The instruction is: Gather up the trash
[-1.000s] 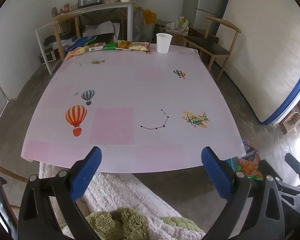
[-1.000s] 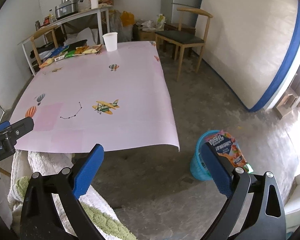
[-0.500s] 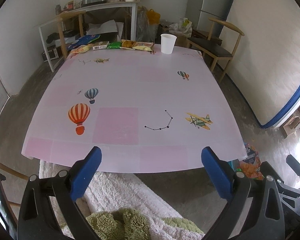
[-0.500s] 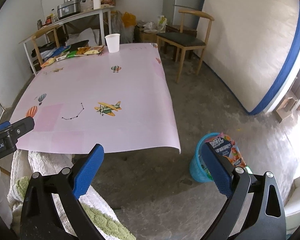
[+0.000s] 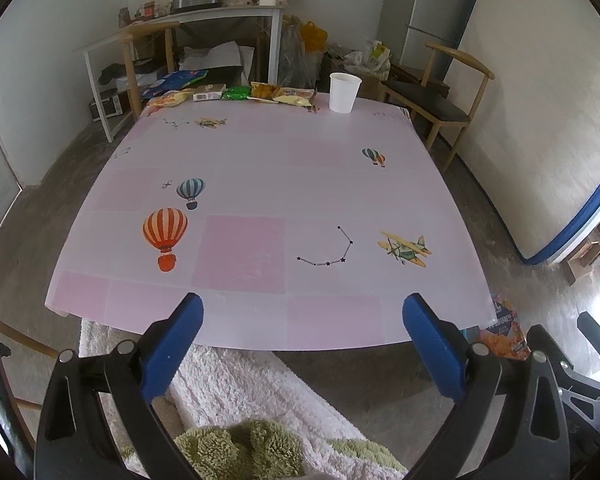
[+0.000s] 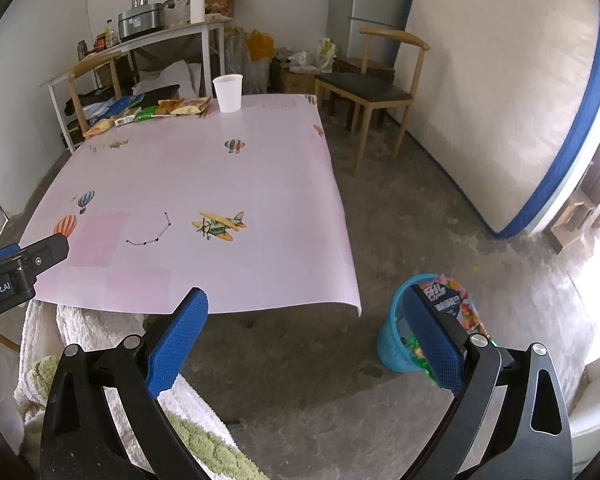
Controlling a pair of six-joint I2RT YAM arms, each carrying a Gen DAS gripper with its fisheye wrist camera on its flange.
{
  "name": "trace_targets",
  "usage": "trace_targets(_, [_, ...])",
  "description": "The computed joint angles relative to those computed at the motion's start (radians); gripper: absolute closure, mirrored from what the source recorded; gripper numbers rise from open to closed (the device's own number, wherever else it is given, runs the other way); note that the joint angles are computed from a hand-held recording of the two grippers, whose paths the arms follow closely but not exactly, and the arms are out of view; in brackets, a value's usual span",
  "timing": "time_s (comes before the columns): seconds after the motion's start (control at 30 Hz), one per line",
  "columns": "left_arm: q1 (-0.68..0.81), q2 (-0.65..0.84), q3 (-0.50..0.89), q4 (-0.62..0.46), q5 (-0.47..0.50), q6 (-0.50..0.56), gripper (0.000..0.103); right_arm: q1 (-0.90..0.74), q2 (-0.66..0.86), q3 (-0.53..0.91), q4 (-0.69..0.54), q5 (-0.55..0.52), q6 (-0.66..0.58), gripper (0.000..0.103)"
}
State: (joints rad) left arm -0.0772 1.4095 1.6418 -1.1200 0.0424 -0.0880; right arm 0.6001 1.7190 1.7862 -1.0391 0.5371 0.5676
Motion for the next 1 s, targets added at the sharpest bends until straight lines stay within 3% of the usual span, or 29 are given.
trace_targets(1.0, [0.063,0.002,0.009,0.016,-0.058,-0.025,0.005,-0.003,0.019,0.029,-0.011,0.009,0.015,0.01])
